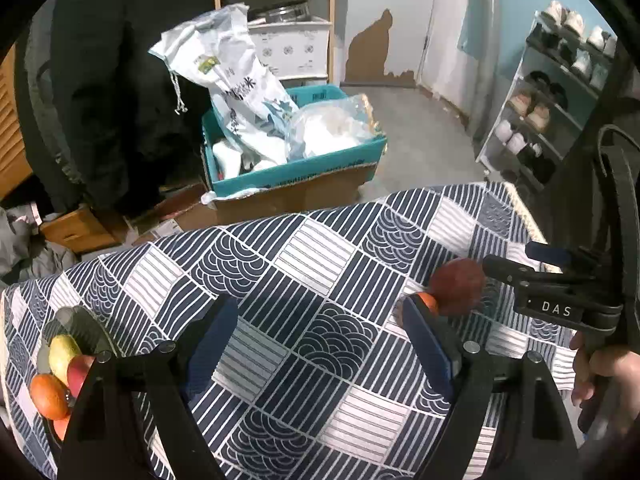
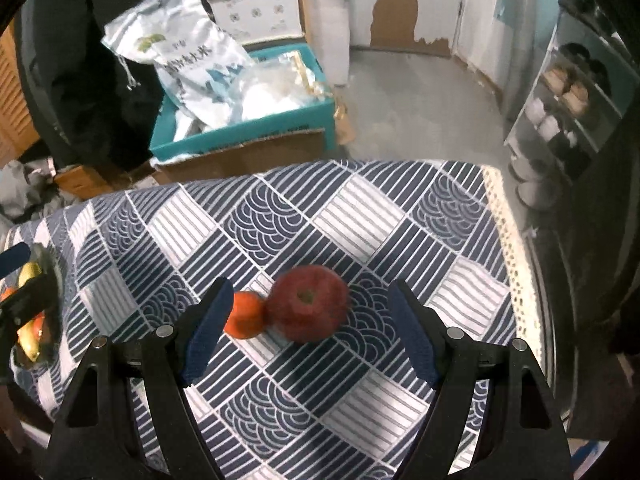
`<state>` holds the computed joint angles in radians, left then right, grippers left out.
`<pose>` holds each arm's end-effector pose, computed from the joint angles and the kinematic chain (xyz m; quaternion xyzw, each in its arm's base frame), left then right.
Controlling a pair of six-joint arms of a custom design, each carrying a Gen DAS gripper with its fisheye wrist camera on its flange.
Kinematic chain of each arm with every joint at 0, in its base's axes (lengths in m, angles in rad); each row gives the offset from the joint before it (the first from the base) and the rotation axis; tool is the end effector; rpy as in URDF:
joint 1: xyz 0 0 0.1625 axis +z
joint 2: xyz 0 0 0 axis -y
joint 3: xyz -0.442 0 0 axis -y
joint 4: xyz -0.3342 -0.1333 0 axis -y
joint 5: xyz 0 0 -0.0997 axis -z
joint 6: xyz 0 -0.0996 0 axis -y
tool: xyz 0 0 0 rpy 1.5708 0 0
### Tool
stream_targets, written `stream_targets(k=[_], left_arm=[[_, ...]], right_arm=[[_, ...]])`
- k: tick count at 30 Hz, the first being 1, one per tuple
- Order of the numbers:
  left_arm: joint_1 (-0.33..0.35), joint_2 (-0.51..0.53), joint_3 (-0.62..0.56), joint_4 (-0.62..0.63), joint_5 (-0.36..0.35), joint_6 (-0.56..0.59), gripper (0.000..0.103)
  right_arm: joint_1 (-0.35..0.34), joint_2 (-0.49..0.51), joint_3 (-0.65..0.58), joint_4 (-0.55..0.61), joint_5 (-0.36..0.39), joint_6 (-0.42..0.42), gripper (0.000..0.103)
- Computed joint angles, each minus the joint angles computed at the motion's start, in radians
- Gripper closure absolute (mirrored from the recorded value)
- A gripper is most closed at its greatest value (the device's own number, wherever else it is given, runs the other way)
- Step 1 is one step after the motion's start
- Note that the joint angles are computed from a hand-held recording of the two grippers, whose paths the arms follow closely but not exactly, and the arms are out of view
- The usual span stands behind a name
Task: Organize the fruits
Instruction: 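Lower both open tools over the red apple and small tangerine on the cloth, then grasp the red apple with the right tool while the left tool grasps the tangerine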
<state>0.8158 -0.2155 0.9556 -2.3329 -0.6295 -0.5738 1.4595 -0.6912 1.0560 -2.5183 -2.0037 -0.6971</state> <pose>-0.3785 -0.7142 -0.0248 0.0757 0.8880 -0.2873 0.3509 0.0037 -0.7911 0.3044 0.2110 -0.9135 0.1770 0.2995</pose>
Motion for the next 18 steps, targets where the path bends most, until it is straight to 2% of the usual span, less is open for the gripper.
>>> stream_targets(k=[10, 18], left_arm=[[0.048, 0.074, -0.083, 0.017, -0.030, 0.017, 0.018], [0.071, 0.106, -0.115, 0.013, -0.070, 0.034, 0.018]], right_arm=[[-0.030, 0.102, -0.101, 0.065, -0.059, 0.023, 0.024], [-0.047, 0.134, -0.147, 0.130, -0.045, 0.059, 0.024]])
